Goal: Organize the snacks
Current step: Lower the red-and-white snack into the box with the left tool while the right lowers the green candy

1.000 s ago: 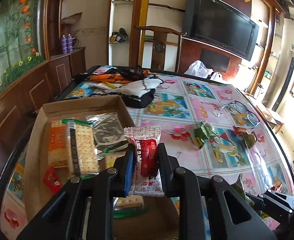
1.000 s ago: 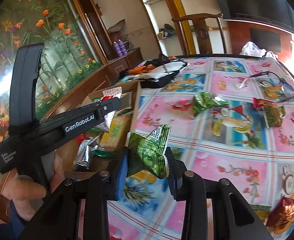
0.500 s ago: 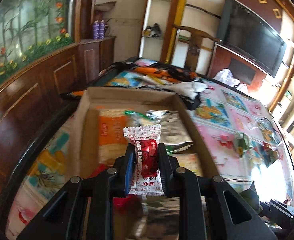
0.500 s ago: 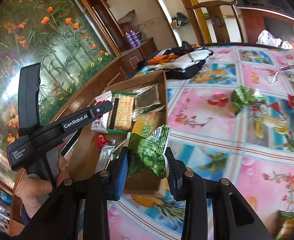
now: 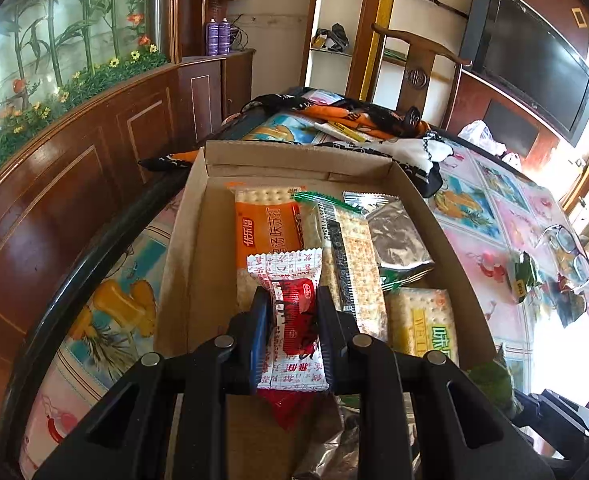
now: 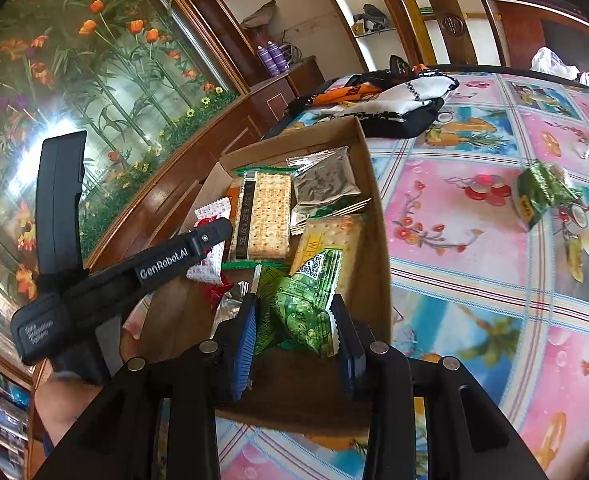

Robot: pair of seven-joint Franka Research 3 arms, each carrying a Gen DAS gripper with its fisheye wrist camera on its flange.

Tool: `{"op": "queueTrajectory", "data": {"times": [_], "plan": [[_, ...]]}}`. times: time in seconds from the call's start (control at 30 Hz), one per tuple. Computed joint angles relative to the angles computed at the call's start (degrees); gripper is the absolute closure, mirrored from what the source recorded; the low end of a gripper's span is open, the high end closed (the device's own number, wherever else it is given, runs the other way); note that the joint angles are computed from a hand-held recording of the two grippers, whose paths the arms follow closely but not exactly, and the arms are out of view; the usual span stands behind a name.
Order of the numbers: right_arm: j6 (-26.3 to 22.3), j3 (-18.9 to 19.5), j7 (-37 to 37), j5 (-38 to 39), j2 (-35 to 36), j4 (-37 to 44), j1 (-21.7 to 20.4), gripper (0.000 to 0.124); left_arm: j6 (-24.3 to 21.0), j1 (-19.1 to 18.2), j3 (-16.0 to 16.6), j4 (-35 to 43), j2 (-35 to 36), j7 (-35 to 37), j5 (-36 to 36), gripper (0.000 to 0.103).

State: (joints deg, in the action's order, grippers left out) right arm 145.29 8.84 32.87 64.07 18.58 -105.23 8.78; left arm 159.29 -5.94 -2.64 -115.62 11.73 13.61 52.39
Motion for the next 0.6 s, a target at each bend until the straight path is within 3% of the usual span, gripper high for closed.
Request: {"op": "queueTrajectory", "data": {"times": [0.6], "plan": [[5.1, 1.1, -2.3, -2.1, 0.9, -0.5, 1.1, 0.085, -1.9, -0.4, -0.2, 0.4, 0.2, 0.3, 0.3, 0.081]]}}
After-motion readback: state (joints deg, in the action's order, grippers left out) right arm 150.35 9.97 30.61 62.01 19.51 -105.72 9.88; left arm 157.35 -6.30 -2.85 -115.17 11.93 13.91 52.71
